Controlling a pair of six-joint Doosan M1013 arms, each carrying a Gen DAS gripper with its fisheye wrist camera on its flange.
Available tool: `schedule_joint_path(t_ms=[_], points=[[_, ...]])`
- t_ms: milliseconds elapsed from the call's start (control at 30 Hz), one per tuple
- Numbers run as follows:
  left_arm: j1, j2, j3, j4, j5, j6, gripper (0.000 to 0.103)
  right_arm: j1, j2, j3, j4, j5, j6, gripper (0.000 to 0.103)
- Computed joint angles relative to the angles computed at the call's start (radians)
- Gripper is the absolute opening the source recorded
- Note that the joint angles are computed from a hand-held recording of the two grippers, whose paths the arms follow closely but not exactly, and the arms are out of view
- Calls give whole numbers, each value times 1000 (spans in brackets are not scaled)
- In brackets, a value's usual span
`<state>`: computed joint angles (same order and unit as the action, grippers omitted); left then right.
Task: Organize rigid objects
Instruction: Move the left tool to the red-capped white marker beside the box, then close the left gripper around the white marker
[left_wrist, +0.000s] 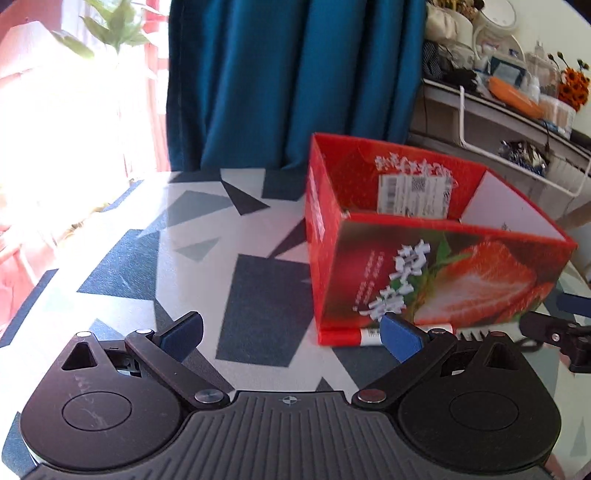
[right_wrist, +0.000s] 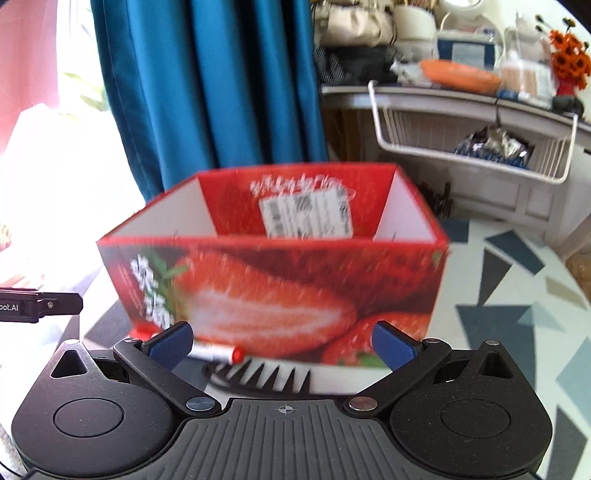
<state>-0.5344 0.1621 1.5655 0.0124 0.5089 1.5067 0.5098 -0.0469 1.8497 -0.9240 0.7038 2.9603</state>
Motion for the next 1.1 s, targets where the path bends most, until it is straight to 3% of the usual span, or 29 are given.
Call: schedule_joint_path(t_ms=[133,267,533,767,933,1100], points=[[5,12,-2,-46,2,51,103,-29,23,-5,102,-50,-56,99],[9,25,-6,-90,6,112,101,-49,47,-13,186,-98,-123,88],[16,78,-48,-221,75,227,87,-68,89,-40,325,-150,-278,64],[17,105,-70,-293,89,290,80,-64,112,-58,332,-152,-312,53],[29,119,-77,-362,113,328,62,-64,115,-61,341,-150,-331,46],[42,122,-74,-427,112,366,57,-59,120,-65,313,-138,-330,40]])
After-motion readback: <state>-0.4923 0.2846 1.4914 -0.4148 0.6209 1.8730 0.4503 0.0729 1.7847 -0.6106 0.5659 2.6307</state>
